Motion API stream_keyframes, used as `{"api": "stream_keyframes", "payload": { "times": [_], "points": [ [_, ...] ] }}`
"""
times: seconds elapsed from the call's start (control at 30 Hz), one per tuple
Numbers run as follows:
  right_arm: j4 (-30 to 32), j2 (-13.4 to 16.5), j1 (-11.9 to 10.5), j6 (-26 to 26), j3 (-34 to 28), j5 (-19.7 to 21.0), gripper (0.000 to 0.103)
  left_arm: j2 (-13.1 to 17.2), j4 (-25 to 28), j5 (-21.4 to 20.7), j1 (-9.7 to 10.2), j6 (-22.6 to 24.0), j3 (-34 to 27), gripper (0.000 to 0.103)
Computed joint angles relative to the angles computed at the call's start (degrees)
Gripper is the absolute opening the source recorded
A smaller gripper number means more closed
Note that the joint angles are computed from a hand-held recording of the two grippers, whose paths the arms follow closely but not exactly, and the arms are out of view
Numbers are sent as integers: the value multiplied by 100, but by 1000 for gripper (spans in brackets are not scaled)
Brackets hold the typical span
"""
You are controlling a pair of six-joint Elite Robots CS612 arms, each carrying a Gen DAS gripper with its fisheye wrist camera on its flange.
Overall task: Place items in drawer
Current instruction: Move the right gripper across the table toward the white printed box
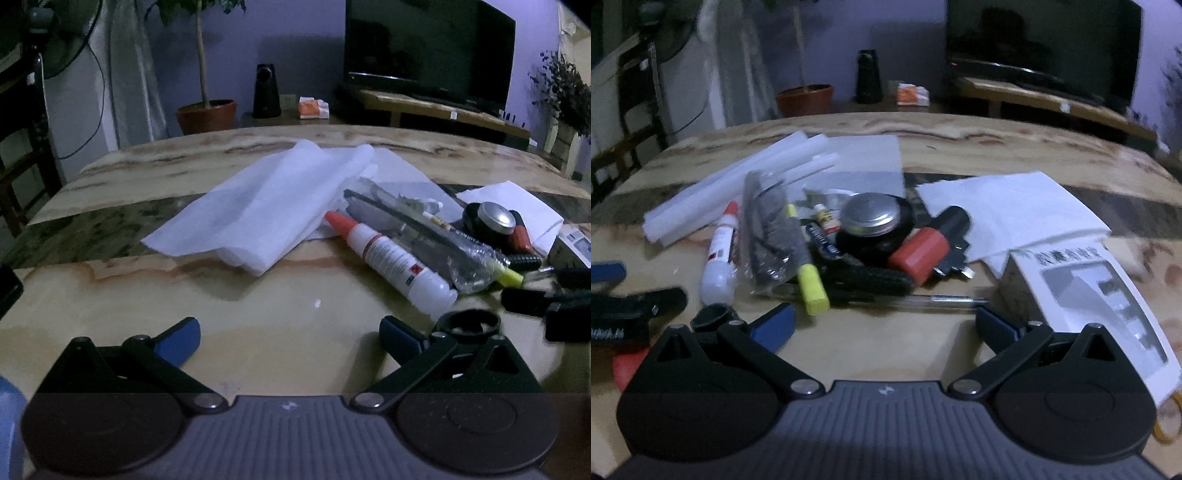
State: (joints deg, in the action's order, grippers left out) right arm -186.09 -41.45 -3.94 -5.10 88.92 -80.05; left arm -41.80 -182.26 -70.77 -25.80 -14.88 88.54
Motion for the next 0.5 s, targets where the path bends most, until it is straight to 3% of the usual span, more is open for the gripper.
{"api": "stream_keyframes", "payload": {
  "times": [0.17, 0.37, 0.5],
  "points": [
    [-76, -177, -100, 214, 102, 299, 103, -160, 215, -24, 14, 220, 117, 102],
    [-568, -449, -338, 327, 321, 943, 103, -392, 43, -293, 71, 374, 336, 102],
    [-637, -592, -574, 463, 457, 1198, 103, -494, 156, -414, 176, 2, 391, 102]
  ]
}}
